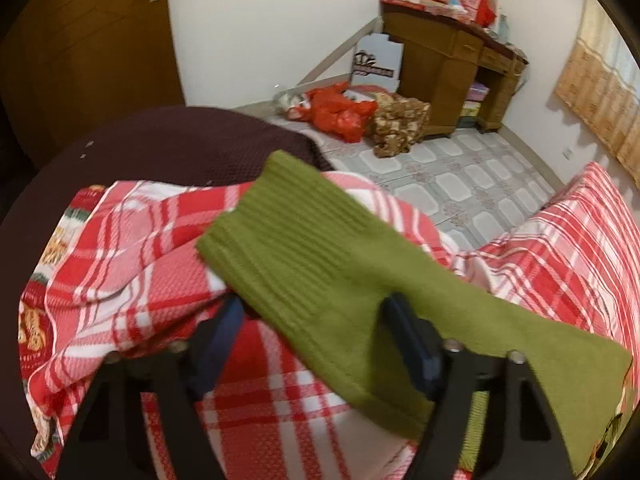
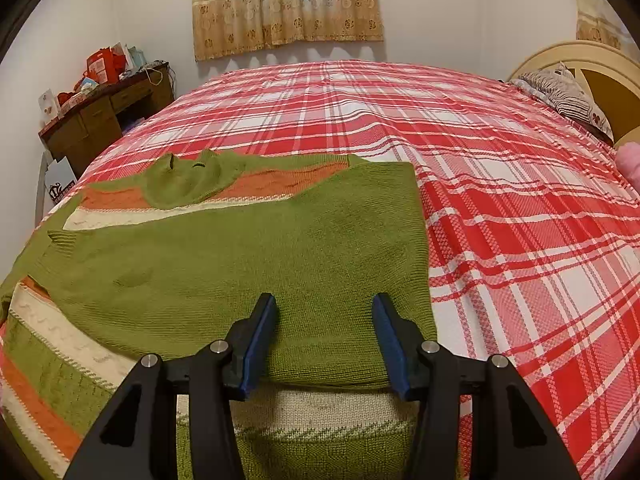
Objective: Fold small clothes
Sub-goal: 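Grasp the other green sleeve cuff with the left gripper, then carry the sleeve across the body with the left gripper and release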
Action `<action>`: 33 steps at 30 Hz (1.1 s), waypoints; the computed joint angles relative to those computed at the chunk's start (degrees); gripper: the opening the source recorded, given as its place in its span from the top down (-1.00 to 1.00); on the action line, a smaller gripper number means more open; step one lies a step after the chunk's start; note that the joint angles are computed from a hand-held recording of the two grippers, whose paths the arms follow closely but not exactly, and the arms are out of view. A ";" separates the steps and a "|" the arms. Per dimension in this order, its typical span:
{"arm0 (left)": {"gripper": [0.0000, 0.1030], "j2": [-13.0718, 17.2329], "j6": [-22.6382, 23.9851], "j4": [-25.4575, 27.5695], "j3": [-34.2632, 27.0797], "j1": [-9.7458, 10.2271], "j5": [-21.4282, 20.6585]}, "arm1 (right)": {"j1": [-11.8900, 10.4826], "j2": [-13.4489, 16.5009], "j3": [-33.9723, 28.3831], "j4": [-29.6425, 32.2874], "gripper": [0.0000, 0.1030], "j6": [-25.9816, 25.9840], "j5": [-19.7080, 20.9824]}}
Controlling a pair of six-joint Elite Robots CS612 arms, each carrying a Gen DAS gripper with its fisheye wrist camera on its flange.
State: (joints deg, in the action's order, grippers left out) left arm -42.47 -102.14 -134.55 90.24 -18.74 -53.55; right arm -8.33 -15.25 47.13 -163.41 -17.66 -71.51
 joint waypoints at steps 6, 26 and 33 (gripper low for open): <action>0.05 0.12 1.26 -1.55 0.33 -0.24 2.07 | 0.06 0.02 0.00 -0.10 0.00 -0.02 -0.19; 0.84 4.07 28.94 -10.00 -8.81 -6.81 21.70 | 0.04 0.05 -0.03 -0.15 -0.01 0.02 -0.07; 0.84 11.49 50.88 -18.96 -19.62 -8.95 17.46 | 0.02 0.01 0.04 -0.25 -0.01 0.25 0.28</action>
State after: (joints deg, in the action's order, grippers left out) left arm -30.98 -51.26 -153.50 70.61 -27.69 -36.09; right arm -8.31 -15.24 47.17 -163.66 -17.41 -71.23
